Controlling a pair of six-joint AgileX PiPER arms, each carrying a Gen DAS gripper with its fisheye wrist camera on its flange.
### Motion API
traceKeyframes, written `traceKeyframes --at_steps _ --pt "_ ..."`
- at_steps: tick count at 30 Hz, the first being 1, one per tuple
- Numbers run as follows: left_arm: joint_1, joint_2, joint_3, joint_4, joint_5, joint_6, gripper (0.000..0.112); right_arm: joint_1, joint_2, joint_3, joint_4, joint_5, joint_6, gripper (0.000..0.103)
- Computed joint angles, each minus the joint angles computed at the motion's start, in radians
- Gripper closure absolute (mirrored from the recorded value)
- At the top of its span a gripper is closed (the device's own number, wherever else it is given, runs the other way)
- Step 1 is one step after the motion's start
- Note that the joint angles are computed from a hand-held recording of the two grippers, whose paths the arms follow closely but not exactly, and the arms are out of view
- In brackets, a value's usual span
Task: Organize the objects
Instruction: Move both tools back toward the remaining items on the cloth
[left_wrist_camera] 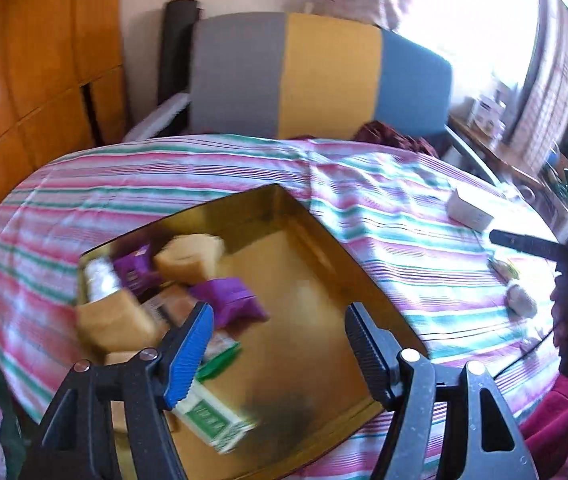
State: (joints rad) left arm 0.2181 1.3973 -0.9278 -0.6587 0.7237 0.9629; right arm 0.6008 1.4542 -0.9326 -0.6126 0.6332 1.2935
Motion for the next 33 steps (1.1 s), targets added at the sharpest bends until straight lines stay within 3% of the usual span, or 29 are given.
traceKeyframes --at_steps 5,9,13,15,17,25,29,33 --pt "-0.199 0.032 -0.066 0.085 -0.02 -0.113 0.046 -0.202 -0.153 0.182 -0.03 -0.006 0.084 0.021" --pt "-0.421 0.081 -0.151 0.199 -0.069 -0.212 0.046 -0.37 -0.232 0.31 -0.01 -0.075 0.17 0.021" --pt "-0.629 0.212 -0.301 0.324 -0.082 -0.281 0.04 -0.53 -0.269 0.35 0.189 -0.159 0.004 0.021" --pt "-0.721 0.275 -0.362 0.402 -0.121 -0.299 0.03 -0.534 -0.294 0.358 0.196 -0.156 0.002 0.02" --pt "-0.806 0.362 -0.457 0.512 -0.137 -0.345 0.03 -0.545 -0.309 0.365 0.234 -0.166 -0.027 0.02" --pt "-0.942 0.762 -0.988 0.631 0.059 -0.302 0.025 -0.622 -0.41 0.414 0.349 -0.208 -0.105 0.019" --pt "-0.973 0.938 -1.262 0.652 0.194 -0.232 0.025 -0.702 -0.418 0.438 0.581 -0.262 -0.327 0.019" --pt "-0.995 1.161 -1.662 0.643 0.396 -0.163 0.025 -0.746 -0.407 0.453 0.813 -0.291 -0.555 0.019"
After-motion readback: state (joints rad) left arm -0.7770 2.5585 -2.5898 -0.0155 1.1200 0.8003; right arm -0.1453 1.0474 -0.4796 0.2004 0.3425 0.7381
